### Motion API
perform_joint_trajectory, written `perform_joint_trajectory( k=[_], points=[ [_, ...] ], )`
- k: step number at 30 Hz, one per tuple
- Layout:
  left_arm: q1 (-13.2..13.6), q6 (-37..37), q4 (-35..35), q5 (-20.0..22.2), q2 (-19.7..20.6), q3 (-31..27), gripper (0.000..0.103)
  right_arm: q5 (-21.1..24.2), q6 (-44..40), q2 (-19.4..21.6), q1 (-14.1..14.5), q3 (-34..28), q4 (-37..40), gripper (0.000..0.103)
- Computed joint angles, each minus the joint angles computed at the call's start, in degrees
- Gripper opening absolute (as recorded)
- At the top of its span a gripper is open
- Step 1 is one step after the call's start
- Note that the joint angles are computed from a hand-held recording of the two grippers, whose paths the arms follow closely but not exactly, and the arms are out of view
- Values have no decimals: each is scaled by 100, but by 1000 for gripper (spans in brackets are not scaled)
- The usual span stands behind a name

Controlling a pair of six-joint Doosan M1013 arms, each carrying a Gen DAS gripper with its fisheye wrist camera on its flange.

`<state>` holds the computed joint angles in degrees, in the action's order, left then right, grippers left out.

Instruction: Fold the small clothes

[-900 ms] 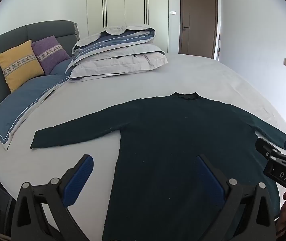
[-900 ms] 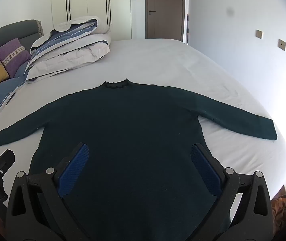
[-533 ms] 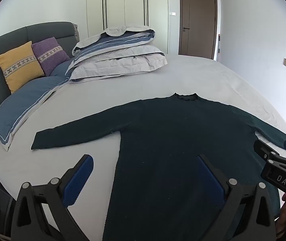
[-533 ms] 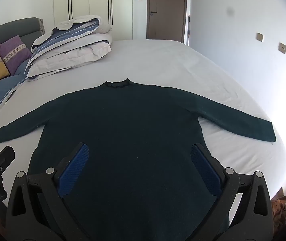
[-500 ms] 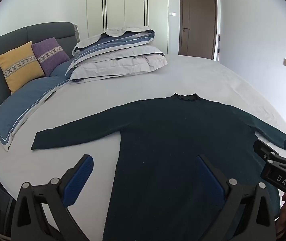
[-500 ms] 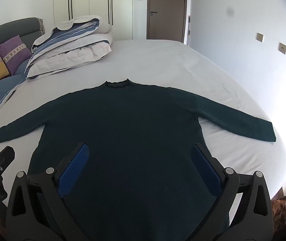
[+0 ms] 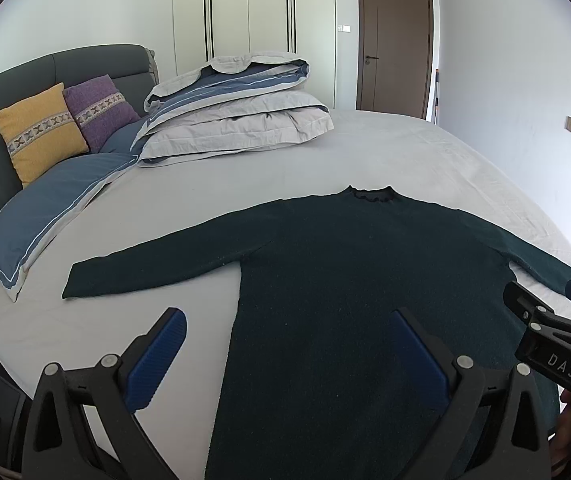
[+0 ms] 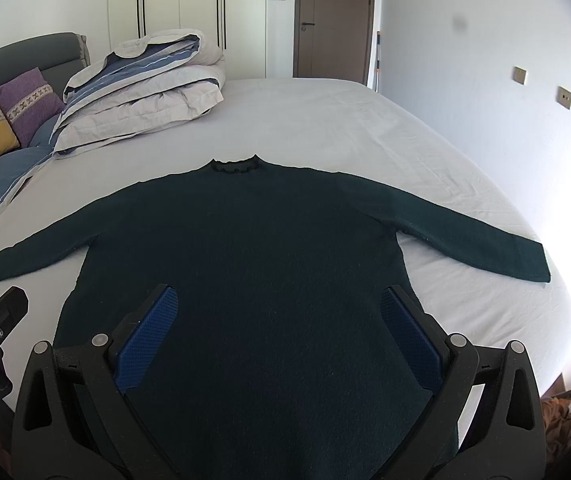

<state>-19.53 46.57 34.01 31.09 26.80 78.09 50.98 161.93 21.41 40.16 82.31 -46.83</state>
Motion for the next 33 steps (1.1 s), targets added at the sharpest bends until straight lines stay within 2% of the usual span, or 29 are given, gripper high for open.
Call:
perform_joint_trajectory(
  k=[33],
  points=[
    [2, -30, 15, -18, -15, 37, 103, 32, -71, 72, 20, -60, 18, 103]
  ],
)
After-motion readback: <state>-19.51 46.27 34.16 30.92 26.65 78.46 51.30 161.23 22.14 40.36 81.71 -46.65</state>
